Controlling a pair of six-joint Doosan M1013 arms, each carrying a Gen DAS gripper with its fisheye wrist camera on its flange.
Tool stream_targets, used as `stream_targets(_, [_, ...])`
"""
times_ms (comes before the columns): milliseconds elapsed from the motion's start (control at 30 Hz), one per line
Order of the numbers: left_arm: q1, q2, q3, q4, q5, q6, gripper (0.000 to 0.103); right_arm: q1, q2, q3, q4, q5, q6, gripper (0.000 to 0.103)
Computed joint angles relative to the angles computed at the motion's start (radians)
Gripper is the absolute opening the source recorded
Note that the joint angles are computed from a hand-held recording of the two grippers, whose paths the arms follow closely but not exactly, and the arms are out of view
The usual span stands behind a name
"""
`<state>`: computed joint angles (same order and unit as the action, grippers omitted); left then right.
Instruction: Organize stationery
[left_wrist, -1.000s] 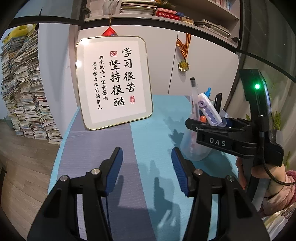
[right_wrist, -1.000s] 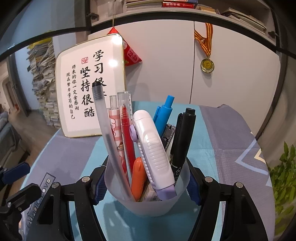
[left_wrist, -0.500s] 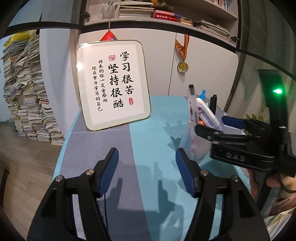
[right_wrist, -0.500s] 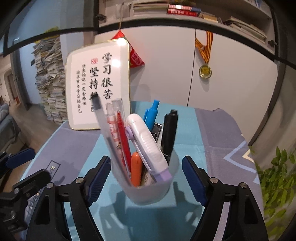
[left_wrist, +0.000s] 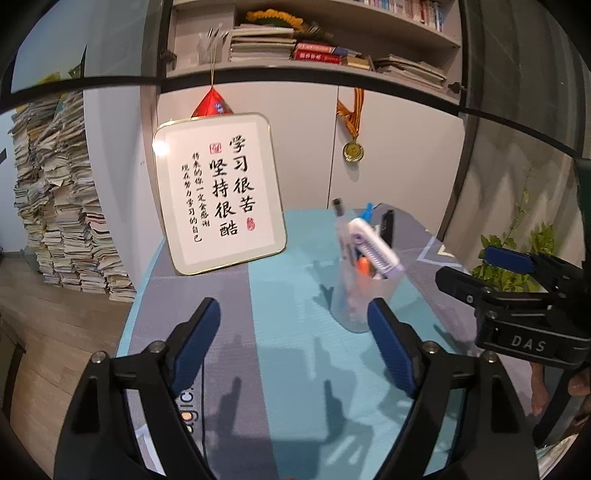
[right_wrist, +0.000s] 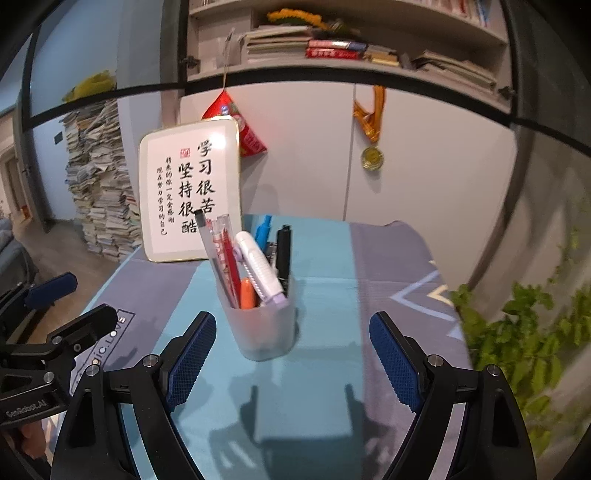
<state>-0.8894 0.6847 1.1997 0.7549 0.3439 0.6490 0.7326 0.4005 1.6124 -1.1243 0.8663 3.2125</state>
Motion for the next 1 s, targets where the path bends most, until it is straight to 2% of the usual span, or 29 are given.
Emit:
stream_targets(133, [-0.014, -0.036, 0.045, 0.123, -0.025, -0.146, 0.099, 0.029, -0.028, 0.01, 0.011, 0.041, 0.011, 0.086])
stream_targets(300, [-0.045, -0.09, 0.114, 0.473, -0.012, -0.464, 0.102, 0.062, -0.078, 0.037, 0.002, 0.028, 0.084, 0.086])
stream_targets(400, [-0.06, -0.122, 0.157, 0.617, -0.002, -0.594, 0.102, 0.099, -0.095, 0.039, -0.024, 0.08, 0.128, 0.086])
stream_targets(533, [-0.076, -0.16, 0.211, 0.786, 0.003, -0.759, 0.102, 0.161, -0.1, 0.032, -0.078, 0.207, 0.152, 0.086])
stream_targets(633, [-0.085, -0.177, 0.233, 0.841, 0.018, -0.819, 0.102, 0.195, -0.113, 0.043, -0.121, 0.253, 0.193, 0.086])
stream_targets(733, [-0.094, -0.19, 0.246, 0.863, 0.04, -0.837, 0.102, 0.221, -0.119, 0.047, -0.157, 0.304, 0.226, 0.094])
stream_targets(1000, [-0.131, -0.236, 0.294, 1.056, 0.114, -0.996, 0.102, 0.282, -0.134, 0.051, -0.232, 0.413, 0.259, 0.095])
